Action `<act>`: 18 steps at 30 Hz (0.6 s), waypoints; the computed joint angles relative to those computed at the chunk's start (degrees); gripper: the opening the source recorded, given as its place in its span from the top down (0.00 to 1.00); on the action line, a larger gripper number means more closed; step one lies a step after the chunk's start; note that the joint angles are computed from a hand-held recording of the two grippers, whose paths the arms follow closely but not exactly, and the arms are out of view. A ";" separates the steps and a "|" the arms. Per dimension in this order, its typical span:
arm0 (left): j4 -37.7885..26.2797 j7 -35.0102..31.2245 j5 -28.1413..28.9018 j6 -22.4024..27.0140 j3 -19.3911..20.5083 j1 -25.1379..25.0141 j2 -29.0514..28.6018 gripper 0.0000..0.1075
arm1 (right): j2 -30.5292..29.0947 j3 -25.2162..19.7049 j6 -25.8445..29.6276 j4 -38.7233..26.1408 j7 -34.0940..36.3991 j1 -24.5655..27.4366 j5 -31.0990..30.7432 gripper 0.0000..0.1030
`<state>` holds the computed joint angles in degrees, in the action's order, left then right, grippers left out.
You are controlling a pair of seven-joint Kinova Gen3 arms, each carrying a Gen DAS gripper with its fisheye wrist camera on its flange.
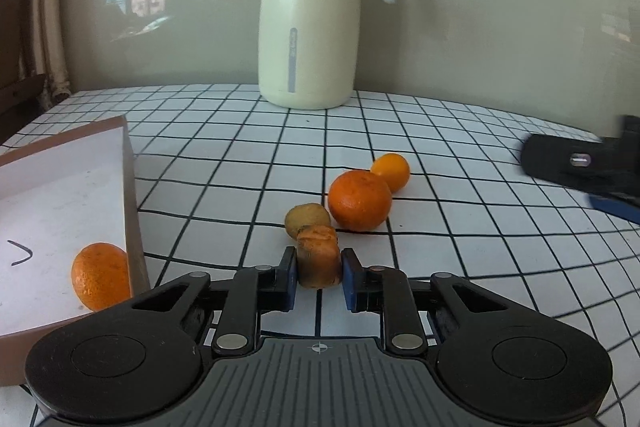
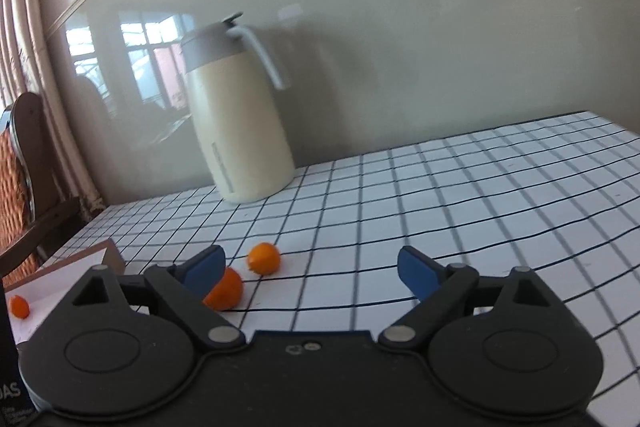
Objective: Organize fruits
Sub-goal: 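Grasp a brown piece with the left tool while the right tool grasps an orange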
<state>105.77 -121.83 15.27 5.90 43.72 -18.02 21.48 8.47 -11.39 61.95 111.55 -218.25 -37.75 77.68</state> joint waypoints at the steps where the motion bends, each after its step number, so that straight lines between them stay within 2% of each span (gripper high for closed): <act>1: 0.15 -0.43 -0.14 -0.01 0.87 -0.78 0.17 0.79 | 0.35 0.11 -0.90 -0.52 0.92 0.33 -0.15 0.18; 7: 0.23 -1.26 -0.19 0.16 2.80 -2.99 0.67 0.79 | 1.92 1.56 -7.25 -3.35 7.46 2.15 -1.92 0.31; 9: 0.13 -1.14 -0.09 0.04 2.23 -2.68 0.61 0.79 | 2.46 2.09 -8.59 -4.20 9.14 2.44 -2.75 0.36; 13: 0.14 -0.13 -0.37 -0.76 0.15 -1.04 0.27 0.79 | 3.42 3.24 -12.19 -6.19 13.84 3.40 -5.48 0.52; 18: 0.12 0.53 -1.69 -0.85 -0.20 -0.91 0.24 0.79 | 4.20 4.83 -16.89 -7.97 18.40 4.38 -7.99 0.55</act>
<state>105.88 -121.30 13.58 5.05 43.52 -18.93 21.72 12.68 -6.56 45.07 103.58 -199.84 -33.38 69.69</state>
